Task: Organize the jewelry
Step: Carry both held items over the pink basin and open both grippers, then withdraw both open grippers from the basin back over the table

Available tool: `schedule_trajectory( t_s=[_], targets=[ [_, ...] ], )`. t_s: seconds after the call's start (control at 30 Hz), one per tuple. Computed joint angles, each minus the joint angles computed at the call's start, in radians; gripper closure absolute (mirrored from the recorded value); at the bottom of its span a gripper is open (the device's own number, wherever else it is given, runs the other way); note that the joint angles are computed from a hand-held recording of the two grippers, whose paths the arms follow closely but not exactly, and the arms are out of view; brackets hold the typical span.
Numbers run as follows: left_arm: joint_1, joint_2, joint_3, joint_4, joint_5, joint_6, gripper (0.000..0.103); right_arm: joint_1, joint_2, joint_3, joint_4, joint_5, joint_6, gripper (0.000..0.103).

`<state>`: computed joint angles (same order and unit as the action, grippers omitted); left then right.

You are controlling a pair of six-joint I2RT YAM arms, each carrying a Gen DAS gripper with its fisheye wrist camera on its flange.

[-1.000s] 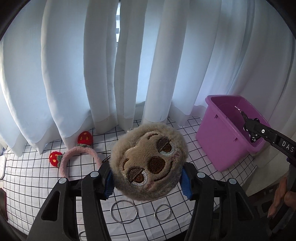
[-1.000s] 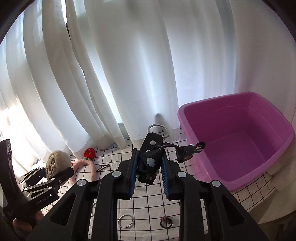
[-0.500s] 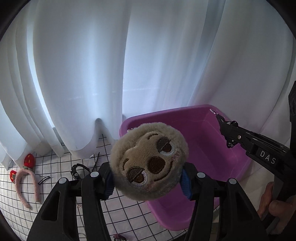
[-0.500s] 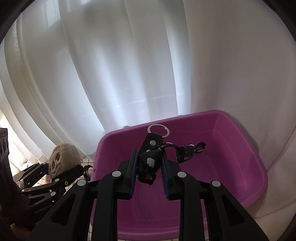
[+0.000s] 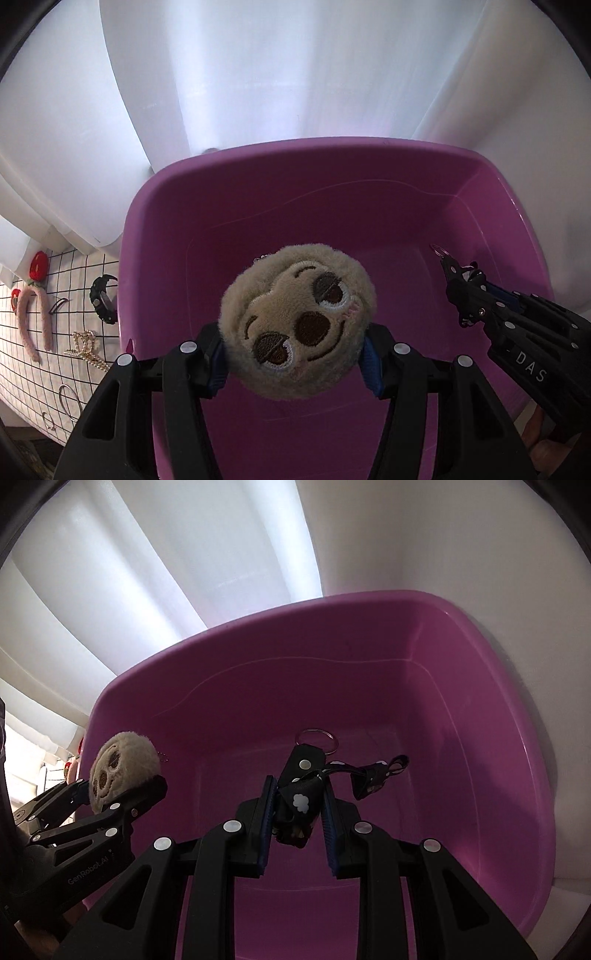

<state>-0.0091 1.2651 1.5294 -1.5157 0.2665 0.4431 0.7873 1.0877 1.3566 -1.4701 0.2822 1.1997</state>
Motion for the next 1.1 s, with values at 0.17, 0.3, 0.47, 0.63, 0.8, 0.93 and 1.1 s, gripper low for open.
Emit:
schedule_trajectory(
  t_s=[0.17, 0.3, 0.47, 0.63, 0.8, 0.93, 1.1],
  targets=[
    [-0.046, 0.028, -0.04, 0.001, -0.072, -0.049, 0.046, -0.06, -0.013, -0.047, 0.025, -0.095, -0.034, 0.08],
    [-0.091, 0.028, -0.073, 0.018, -0.117, -0.077, 0.041, -0.112, 0.006, -0.052, 0.048, -0.12, -0.086, 0.077],
    [-0.121, 0.015, -0.102, 0.022, -0.155, -0.074, 0.036, -0.134, 0.011, -0.042, 0.035, -0.114, -0.076, 0.044],
    [-0.134, -0.01, -0.113, 0.018, -0.167, -0.065, 0.023, -0.143, 0.007, -0.042, 0.031, -0.107, -0.07, 0.044],
    [-0.153, -0.022, -0.088, 0.015, -0.183, -0.109, 0.009, -0.098, -0.008, -0.063, 0.034, -0.092, -0.027, 0.044],
    [-0.139, -0.007, -0.075, 0.018, -0.182, -0.12, 0.009, -0.086, -0.009, -0.061, 0.034, -0.092, -0.015, 0.044],
    [-0.128, -0.021, -0.079, 0.02, -0.181, -0.12, 0.009, -0.067, -0.008, -0.053, 0.029, -0.09, -0.003, 0.044]
  ],
)
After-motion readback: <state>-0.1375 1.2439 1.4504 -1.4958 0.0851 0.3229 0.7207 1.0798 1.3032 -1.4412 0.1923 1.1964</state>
